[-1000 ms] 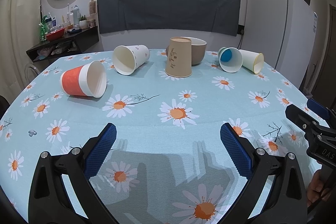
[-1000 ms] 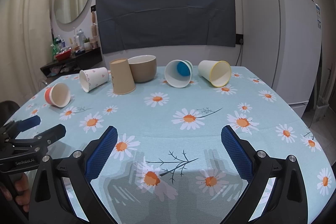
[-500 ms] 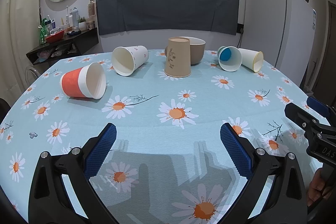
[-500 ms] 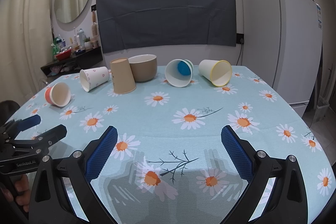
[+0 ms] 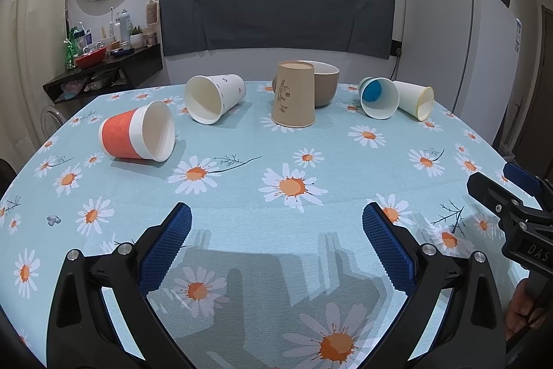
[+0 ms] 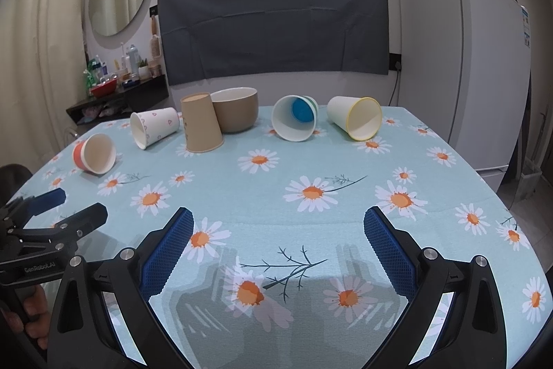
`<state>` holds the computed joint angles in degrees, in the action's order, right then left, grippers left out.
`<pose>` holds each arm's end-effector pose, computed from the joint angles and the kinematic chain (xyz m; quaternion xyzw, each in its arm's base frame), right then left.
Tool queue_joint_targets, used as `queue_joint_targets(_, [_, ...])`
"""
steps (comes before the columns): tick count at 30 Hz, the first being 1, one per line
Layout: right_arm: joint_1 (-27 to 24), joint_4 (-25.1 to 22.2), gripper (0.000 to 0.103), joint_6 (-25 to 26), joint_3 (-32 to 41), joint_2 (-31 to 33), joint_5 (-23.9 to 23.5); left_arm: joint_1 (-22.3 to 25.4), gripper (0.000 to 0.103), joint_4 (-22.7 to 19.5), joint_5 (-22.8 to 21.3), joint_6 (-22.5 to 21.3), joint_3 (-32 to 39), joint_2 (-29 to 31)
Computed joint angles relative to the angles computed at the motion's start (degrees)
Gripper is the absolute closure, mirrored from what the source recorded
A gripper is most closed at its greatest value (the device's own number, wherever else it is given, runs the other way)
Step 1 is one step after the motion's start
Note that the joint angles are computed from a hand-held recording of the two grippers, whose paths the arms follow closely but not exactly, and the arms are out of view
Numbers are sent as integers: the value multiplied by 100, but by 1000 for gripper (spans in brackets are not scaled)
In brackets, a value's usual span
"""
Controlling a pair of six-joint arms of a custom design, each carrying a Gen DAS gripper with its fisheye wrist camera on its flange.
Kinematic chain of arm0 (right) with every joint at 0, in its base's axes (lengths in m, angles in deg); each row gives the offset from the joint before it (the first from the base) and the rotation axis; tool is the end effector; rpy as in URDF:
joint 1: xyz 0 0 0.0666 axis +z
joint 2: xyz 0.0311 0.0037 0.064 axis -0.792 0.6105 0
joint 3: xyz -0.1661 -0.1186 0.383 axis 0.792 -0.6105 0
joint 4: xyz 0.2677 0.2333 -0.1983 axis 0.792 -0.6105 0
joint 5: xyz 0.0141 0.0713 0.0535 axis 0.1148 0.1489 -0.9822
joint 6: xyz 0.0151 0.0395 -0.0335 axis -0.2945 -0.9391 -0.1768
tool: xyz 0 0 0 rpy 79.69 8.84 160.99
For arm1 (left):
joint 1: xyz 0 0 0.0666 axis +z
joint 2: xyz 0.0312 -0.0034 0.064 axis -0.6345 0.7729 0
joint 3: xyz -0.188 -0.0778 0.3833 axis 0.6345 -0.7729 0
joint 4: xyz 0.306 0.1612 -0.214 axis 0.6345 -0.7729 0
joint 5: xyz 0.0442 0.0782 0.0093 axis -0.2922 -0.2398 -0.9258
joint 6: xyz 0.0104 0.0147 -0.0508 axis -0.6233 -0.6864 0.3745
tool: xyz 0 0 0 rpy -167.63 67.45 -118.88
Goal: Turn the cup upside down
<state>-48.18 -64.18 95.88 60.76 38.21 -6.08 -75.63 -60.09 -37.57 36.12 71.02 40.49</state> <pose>0.5912 0.0586 0.4483 -0.2230 0.8249 0.1658 0.4923 0.4861 -0.3256 0.4583 -0.1876 0.8608 0.0822 0.4660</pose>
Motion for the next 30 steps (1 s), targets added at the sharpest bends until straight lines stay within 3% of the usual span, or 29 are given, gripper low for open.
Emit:
queue_joint_targets(7, [31,-217,8,75,115,54,120,17,6,-19,100,-61,14,2])
queue_joint_targets(11, [73,-472,8,234,238,110,131,85,6,-83,419,-62,90,47])
queue_joint_targets(16, [36,-1520,8,239,875,440,-390,177,6,-210,676,-144,281,137])
queue_joint_targets(22, [183,-1516,8,340,1451,687,123,369,6,-577,894,-309,813,350])
queue_joint_targets(27, [343,-1812,8,535,2305,1194,525,589,6,-893,1022,-430,1315,592])
queue_joint_targets(30, [409,-2268,9,632,3078,1657,580,718,6,-1085,1075,-556,1642,762])
